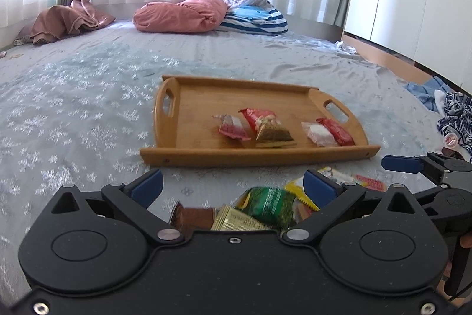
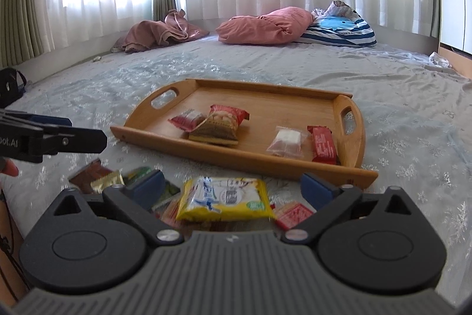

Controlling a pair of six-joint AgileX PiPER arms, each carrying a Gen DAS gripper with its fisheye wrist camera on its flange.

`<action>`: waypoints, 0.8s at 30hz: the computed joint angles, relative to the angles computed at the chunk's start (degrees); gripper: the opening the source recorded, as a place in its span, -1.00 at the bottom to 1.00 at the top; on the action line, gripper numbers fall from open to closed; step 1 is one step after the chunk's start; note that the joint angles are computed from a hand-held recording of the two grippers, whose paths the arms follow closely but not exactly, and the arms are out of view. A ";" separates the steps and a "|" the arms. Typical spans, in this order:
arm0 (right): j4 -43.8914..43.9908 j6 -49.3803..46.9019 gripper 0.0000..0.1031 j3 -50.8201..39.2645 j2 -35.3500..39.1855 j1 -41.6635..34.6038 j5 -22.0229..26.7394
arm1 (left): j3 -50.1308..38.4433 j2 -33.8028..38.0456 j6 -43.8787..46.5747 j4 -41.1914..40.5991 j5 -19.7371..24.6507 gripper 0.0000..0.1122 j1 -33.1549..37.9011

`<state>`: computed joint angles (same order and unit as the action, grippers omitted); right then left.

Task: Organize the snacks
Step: 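Move both open tools back over the snack pile beside the tray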

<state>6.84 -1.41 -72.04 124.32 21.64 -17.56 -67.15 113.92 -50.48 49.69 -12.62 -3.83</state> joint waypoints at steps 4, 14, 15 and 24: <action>2.44 -3.43 1.00 2.13 -0.17 0.93 -1.16 | 1.30 0.37 3.69 -4.02 0.14 0.81 0.24; 4.96 -5.53 1.00 6.12 -0.44 2.43 -2.96 | 2.58 2.32 1.73 -3.48 1.04 0.81 0.59; 4.85 -5.17 1.00 6.47 -0.50 2.47 -3.00 | 2.66 2.51 1.76 -3.53 1.13 0.81 0.57; 5.13 -4.95 1.00 8.84 -0.61 3.52 -4.50 | 3.62 3.12 1.17 -1.89 0.28 0.70 0.41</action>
<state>11.96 -6.36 -63.20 123.71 25.16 -22.06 -63.53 117.04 -49.30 47.79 -12.33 -3.41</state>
